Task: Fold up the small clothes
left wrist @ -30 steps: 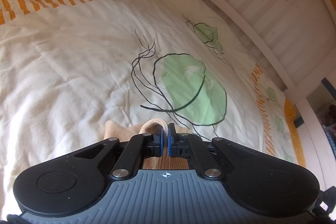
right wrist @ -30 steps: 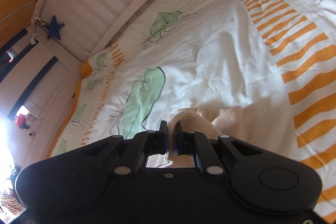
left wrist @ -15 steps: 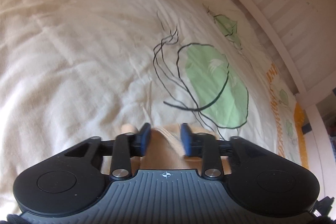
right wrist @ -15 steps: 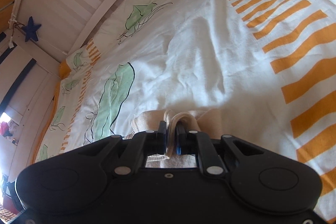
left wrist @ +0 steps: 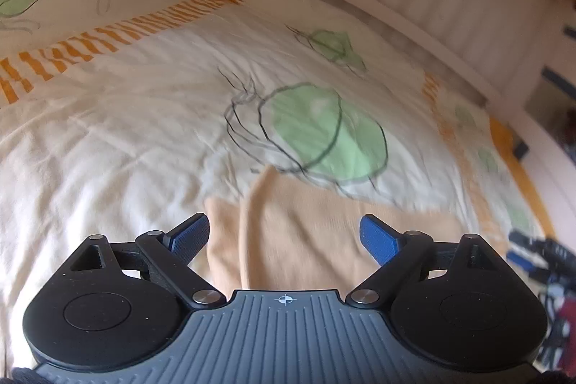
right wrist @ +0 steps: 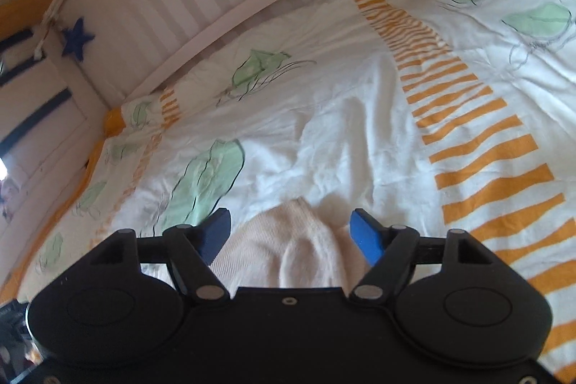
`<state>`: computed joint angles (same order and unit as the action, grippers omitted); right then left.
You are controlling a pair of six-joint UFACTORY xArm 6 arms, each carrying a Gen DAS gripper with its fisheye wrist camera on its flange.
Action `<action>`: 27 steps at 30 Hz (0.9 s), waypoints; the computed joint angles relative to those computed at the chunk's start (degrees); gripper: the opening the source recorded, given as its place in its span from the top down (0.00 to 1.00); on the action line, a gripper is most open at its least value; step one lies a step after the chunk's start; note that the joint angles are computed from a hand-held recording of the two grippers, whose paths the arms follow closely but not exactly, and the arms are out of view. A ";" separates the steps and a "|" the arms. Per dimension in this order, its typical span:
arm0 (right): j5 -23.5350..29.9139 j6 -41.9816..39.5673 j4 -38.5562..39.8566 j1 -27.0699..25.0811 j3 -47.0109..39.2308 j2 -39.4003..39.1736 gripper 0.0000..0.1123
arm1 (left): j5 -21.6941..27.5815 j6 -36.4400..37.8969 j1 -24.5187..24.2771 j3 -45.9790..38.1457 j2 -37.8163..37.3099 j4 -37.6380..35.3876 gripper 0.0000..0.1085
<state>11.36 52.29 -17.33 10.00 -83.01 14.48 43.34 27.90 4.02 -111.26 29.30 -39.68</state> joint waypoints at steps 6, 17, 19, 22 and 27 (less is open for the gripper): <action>8.63 -8.77 -1.65 4.99 -1.72 -0.76 0.32 | -4.80 7.03 -2.33 9.11 -4.19 6.62 0.16; 19.10 -24.74 -3.04 13.93 -14.49 7.16 0.32 | 7.05 5.94 0.99 4.41 -0.27 16.63 0.16; 20.17 -27.04 -2.95 15.51 -17.63 9.46 0.31 | 7.97 6.46 0.95 3.48 -0.18 18.46 0.16; 22.42 -30.72 -2.89 17.60 -22.88 13.47 0.29 | 8.38 7.48 0.95 4.05 -0.70 19.91 0.15; 27.50 -33.98 -5.64 20.94 -29.62 19.40 0.28 | 8.77 8.41 1.00 3.39 -1.04 22.98 0.15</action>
<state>38.86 18.30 -22.96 30.94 -112.63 33.88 52.12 36.31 5.02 -107.88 28.26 -16.69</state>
